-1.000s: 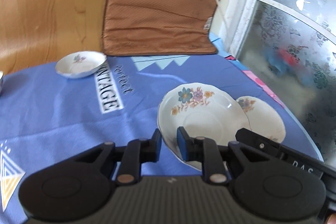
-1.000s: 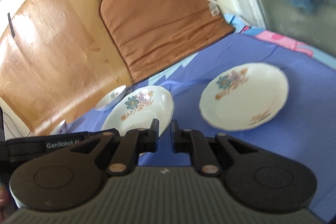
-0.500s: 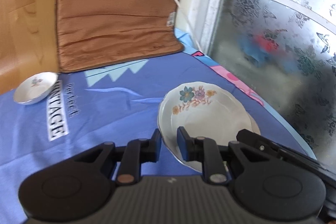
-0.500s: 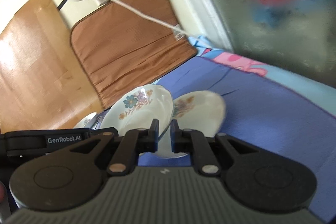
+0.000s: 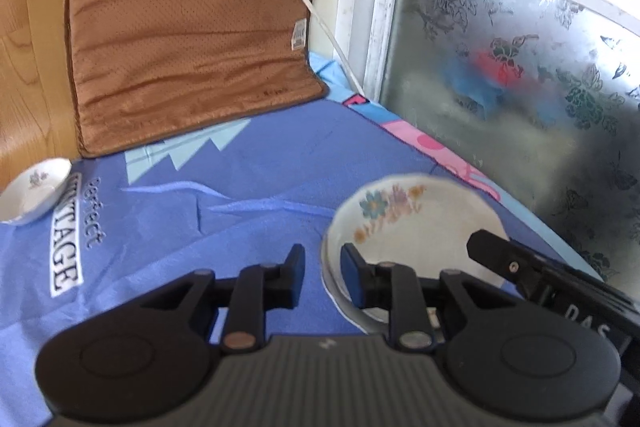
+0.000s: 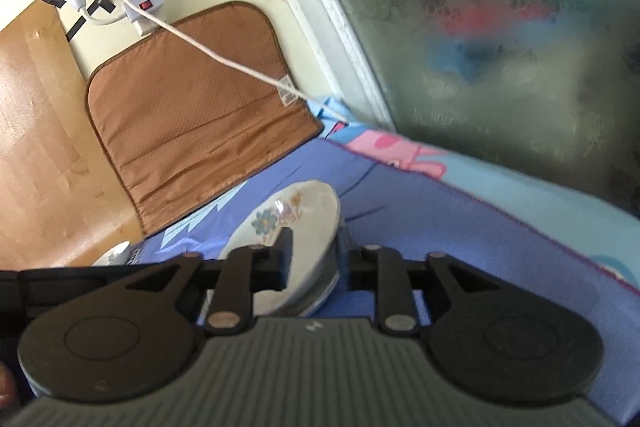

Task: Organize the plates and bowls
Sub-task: 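Carry both plates to the plate stack by the window and release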

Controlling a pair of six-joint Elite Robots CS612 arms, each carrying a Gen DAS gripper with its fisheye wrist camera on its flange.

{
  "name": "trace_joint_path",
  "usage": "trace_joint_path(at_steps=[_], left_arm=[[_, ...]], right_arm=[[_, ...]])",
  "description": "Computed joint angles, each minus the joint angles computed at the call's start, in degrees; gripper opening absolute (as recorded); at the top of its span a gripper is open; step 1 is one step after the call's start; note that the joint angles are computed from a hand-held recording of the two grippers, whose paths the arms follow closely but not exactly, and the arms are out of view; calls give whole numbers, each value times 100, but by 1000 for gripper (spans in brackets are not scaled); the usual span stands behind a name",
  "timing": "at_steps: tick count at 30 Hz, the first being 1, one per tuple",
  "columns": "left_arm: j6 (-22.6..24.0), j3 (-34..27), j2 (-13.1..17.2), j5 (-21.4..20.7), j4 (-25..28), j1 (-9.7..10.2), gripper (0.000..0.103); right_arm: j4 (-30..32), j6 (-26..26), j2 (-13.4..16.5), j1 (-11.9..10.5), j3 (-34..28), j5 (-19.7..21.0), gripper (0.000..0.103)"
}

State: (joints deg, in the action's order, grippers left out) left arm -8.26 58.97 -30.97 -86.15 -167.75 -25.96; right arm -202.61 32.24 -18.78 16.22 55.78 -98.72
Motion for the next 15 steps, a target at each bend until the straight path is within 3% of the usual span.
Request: trace_joint_path(at_steps=[5,10,15], left_arm=[[-127,211,-128,65,-354,69,21],[-283,520,-265,245,-567,203,22],[-645,803,-371,650,-658,415,22]], right_arm=[[37,132,27,19,-53,-188,29],[-116,-60,96,83,-170,-650,29],[-225,-117,117,101,-280,-577,29]])
